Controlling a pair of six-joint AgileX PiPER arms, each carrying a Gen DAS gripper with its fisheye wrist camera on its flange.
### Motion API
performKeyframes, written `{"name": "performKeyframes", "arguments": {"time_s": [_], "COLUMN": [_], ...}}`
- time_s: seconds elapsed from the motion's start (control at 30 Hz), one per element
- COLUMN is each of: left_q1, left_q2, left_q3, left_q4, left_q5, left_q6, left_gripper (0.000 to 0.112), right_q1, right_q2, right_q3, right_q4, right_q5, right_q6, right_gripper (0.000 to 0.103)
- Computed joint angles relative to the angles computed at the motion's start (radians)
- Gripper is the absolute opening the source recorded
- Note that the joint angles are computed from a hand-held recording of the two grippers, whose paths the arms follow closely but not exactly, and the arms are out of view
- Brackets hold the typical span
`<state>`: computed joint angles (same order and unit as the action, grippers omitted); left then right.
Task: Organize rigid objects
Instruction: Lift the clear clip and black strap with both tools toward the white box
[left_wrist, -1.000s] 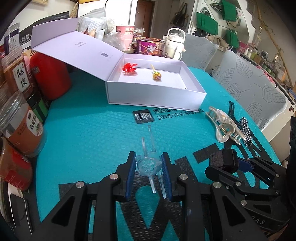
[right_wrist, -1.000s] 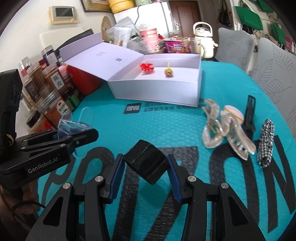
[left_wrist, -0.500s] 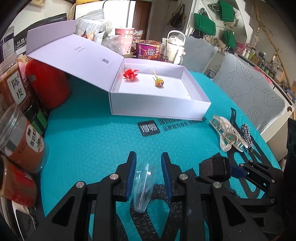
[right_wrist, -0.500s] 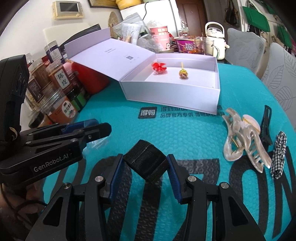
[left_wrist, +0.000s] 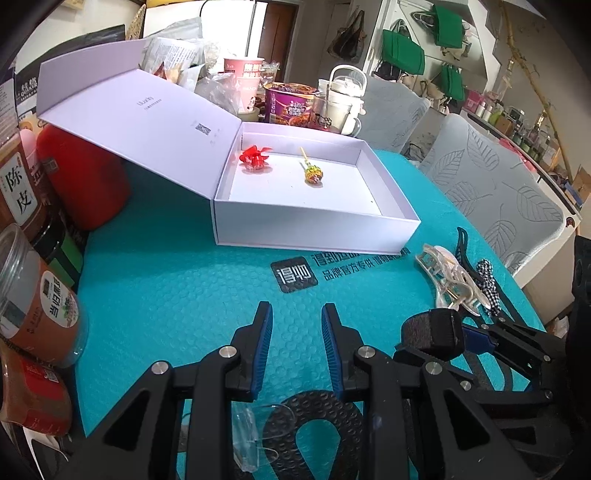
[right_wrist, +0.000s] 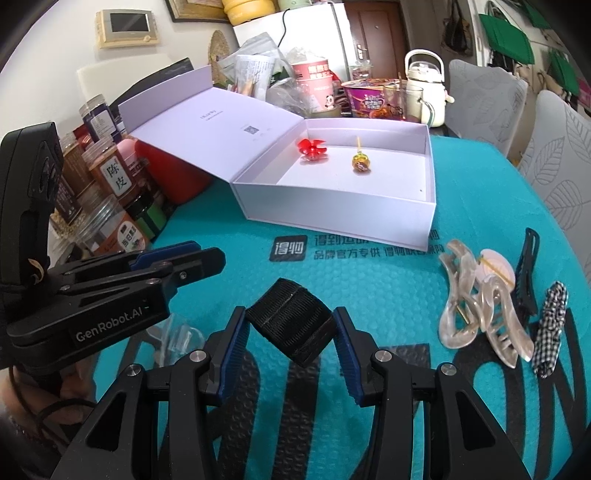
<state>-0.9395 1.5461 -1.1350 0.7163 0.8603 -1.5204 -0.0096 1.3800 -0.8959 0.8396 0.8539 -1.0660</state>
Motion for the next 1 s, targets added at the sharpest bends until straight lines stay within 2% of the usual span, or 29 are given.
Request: {"name": "performKeyframes", "arguments": {"time_s": [0.07,0.2,0.3,0.33,0.4,0.43,0.47,0.67,0.9,1.0], "left_q1": [0.002,0.045,0.034,0.018,-0.005,-0.015,-0.028,-0.091,-0.134,-0.124], "left_q2": [-0.011,-0.035,-0.037,-0.033,-0.034,-0.035,-0.04,-0.046,-0.066,-0.073], "left_q3": [0.022,0.077,0.092,0.089,0.087,0.084,0.086,0.061,0.112,0.142], "left_q4": [-0.014,-0.121,-0.126,-0.107,-0.081,-0.07,-0.05,-0.013,0.018,0.01], "left_q5": [-0.019,-0.115,-0.102,-0.072,-0.031,-0.011,0.005,0.121,0.133,0.099], "left_q6": [0.0,0.059,0.042,0.025,-0.003,-0.014,-0.033,-0.056,-0.172,-0.219], "left_gripper": [0.027,0.027,0.031,0.041,0.072,0.096,0.103,0.103,0.103,0.103], "right_q1": [-0.003,-0.015,-0.03,-0.035,-0.041,-0.045,-0.048,-0.065,-0.088,-0.086], "right_q2": [-0.004,-0.018,-0.018,-0.018,-0.02,-0.02,-0.019,-0.02,-0.045,-0.056], "right_q3": [0.007,0.031,0.039,0.043,0.05,0.052,0.054,0.064,0.094,0.11], "right_q4": [-0.004,-0.005,-0.004,-0.004,-0.005,-0.006,-0.006,0.001,0.006,-0.004], "right_q5": [-0.001,-0.003,0.008,0.009,0.007,0.007,0.009,0.022,0.03,0.016], "right_q6": [0.003,-0.006,-0.013,-0.016,-0.018,-0.019,-0.019,-0.026,-0.049,-0.048], "right_gripper": [0.046,0.046,0.046,0.046,0.046,0.046,0.046,0.046,0.046,0.046]}}
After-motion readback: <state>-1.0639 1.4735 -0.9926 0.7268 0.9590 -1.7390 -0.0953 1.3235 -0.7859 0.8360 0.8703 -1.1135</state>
